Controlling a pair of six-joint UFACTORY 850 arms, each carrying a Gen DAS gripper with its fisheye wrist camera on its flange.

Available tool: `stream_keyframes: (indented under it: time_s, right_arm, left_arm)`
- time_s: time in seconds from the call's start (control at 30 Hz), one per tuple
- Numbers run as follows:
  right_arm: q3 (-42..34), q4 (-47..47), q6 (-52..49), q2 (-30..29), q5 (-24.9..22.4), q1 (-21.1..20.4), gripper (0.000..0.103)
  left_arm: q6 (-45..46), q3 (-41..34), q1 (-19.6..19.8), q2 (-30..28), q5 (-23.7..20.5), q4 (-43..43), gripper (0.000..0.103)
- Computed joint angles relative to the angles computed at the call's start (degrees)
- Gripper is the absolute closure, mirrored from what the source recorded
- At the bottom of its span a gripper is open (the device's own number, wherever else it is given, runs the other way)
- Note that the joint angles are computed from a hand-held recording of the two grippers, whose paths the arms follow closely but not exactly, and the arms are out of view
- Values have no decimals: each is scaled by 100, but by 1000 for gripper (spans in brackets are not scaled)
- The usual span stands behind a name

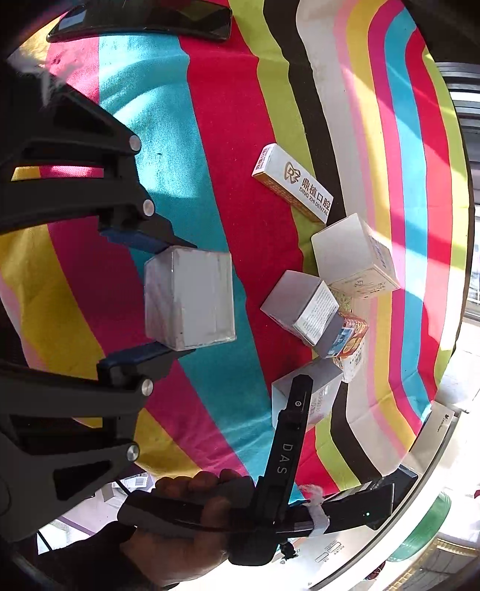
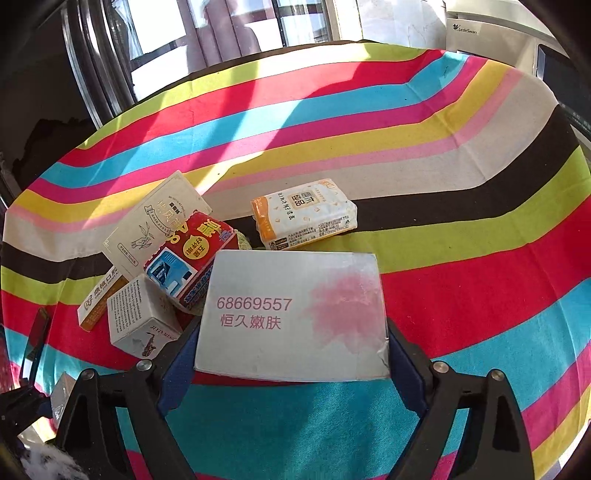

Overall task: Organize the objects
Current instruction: 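Carry both boxes to the bin while both tools open to release them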

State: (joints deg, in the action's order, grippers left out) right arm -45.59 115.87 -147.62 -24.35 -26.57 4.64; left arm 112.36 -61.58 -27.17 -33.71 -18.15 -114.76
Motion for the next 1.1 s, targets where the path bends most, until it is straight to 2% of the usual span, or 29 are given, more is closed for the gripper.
stream_keyframes:
  time_s: [0.17,0.33,0.67,0.9,1.1]
  right_arm:
    - [241,-273,-266,197,35,-326,12]
    - [349,-957,-113,330,20,-772,12]
    - [416,-1709,-42,600,181,-1654,12]
    - [385,-1524,-630,692,343,-2051,12]
    - [336,-2485,-279,683,690,-2272,12]
  left_arm:
    - [-83,60,-120,65,-119,142,54]
    - [-165,104,-242,122,-274,302,54]
    - [-336,95,-646,192,-690,839,54]
    - [-528,-41,-1088,158,-906,1556,54]
    - [-682,-117,-1362,131,-934,1916,54]
